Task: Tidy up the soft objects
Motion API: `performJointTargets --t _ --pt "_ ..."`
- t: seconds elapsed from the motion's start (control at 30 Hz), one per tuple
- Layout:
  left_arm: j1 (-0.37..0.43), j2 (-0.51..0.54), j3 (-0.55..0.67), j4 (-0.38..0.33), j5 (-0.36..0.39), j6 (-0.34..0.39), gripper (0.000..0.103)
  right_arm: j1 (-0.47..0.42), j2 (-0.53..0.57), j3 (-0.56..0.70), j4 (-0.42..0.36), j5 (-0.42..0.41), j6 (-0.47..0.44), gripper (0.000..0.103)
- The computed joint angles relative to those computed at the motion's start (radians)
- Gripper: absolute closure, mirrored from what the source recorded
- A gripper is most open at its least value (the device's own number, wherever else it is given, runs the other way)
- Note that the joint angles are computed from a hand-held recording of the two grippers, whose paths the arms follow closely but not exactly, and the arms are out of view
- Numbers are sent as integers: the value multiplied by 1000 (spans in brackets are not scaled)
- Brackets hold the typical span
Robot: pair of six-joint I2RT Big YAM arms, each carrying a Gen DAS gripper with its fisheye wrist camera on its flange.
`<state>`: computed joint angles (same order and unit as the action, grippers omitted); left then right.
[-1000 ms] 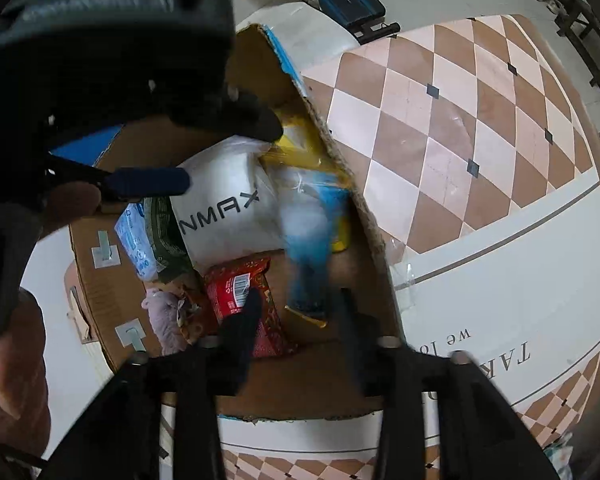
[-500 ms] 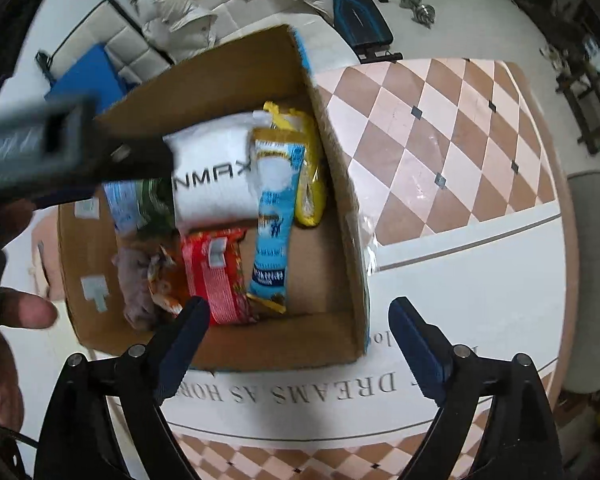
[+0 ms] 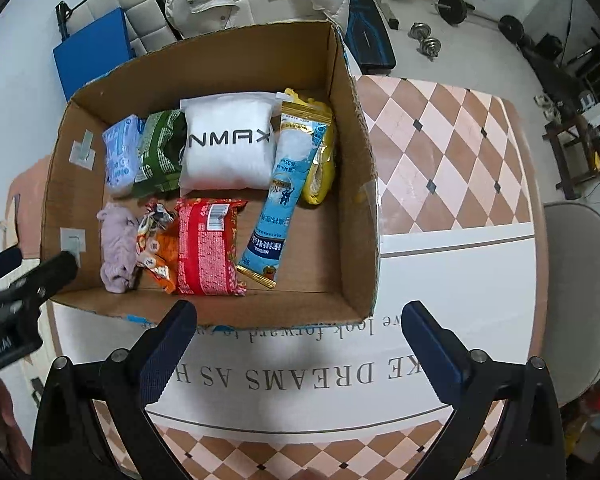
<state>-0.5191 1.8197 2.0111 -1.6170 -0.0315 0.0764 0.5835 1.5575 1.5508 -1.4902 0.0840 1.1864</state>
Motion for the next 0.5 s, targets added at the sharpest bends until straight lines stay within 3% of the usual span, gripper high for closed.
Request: performJointTargets --t 0.3,0.5 --pt "11 -44 -53 37 -10 -22 4 23 19 47 -58 35 -3 0" --pt "17 -75 -53 38 21 -37 4 35 19 92 -99 76 -1 0"
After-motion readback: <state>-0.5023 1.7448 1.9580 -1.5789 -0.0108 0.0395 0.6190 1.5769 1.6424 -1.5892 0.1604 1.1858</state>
